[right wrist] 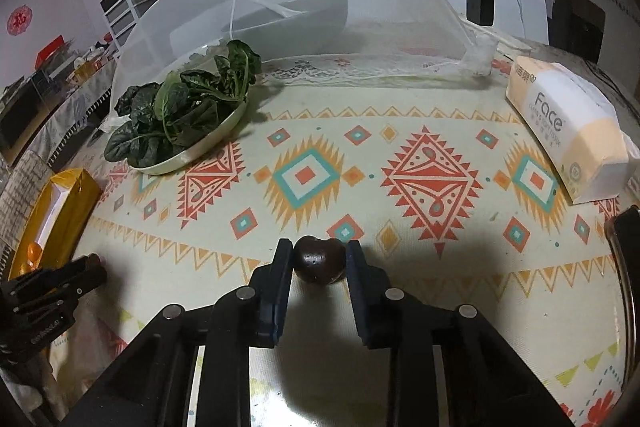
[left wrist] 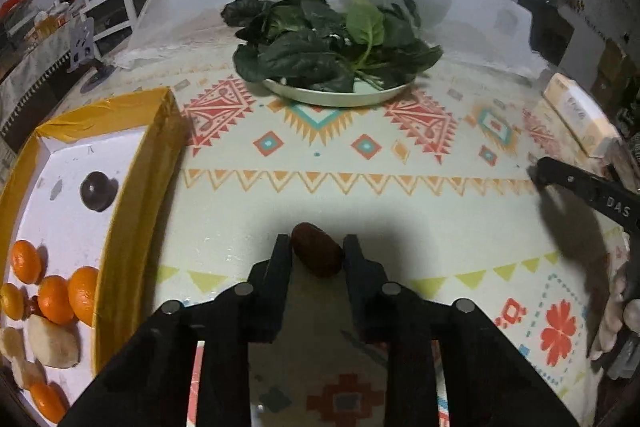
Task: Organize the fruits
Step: 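Grasp the last dark plum with the right tool while the left tool grasps the red date, then lower both items into the white tray and open both tools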
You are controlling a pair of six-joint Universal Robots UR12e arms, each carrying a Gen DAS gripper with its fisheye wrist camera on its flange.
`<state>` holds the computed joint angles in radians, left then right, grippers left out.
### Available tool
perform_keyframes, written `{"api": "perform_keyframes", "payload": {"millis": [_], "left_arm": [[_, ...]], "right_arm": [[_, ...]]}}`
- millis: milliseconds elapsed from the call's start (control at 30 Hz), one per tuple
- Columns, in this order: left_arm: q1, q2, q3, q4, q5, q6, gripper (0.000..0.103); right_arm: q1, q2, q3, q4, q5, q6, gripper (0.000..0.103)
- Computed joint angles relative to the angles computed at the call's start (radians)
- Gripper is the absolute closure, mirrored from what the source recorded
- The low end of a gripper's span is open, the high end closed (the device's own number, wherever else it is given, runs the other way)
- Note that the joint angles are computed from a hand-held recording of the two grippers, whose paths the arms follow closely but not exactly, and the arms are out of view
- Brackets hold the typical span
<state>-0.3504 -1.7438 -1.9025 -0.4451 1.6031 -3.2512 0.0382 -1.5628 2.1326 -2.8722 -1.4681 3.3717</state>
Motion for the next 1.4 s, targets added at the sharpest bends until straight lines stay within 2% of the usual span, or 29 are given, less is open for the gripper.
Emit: {"api": "perform_keyframes", "payload": {"millis": [133,300,433,500,700,933,1067,1167,1200,1267,1300,1400], "left_arm": [[0.007,0.019,-0.018,0.023,-0.026,-0.016,0.084],[0.026,0.081,-0.066,0.070,-0.074,-0.026,0.084],[0.061,0.150,-0.118,0.108,-0.123,-0.039,0.084],[0.084,0.186,-0.146,0.121,-0.150,-0.056,0.084],[0.161,0.285,-0.227,0.144,-0.153,-0.111,0.084],[0.269,0.359,-0.303,0.123,-0.121,-0.161,0.084],[0.318,0.381,-0.332,0.106,-0.117,-0.178,0.084],[0.346,0.394,-0.347,0.105,-0.142,-0.177,0.082],[0.356,0.400,-0.352,0.110,-0.150,-0.181,0.078],[0.369,0.409,-0.363,0.129,-0.158,-0.189,0.059],[0.374,0.414,-0.368,0.143,-0.154,-0.197,0.047],[0.377,0.426,-0.379,0.169,-0.137,-0.205,0.043]], "right_arm": [[0.003,-0.008,0.011,-0.027,-0.001,0.009,0.074],[0.022,-0.024,0.015,-0.037,0.008,0.015,0.074],[0.042,-0.049,0.023,-0.048,0.065,0.035,0.074],[0.064,-0.057,0.017,-0.045,0.086,0.034,0.074],[0.153,-0.049,-0.032,-0.035,0.170,0.012,0.074],[0.275,0.036,-0.127,0.016,0.289,-0.003,0.074],[0.337,0.096,-0.186,0.058,0.290,-0.020,0.074],[0.363,0.124,-0.213,0.087,0.284,-0.031,0.074],[0.372,0.131,-0.220,0.095,0.277,-0.035,0.074],[0.385,0.140,-0.231,0.108,0.268,-0.045,0.074],[0.389,0.143,-0.232,0.109,0.259,-0.049,0.074],[0.405,0.152,-0.241,0.100,0.208,-0.052,0.074]]}}
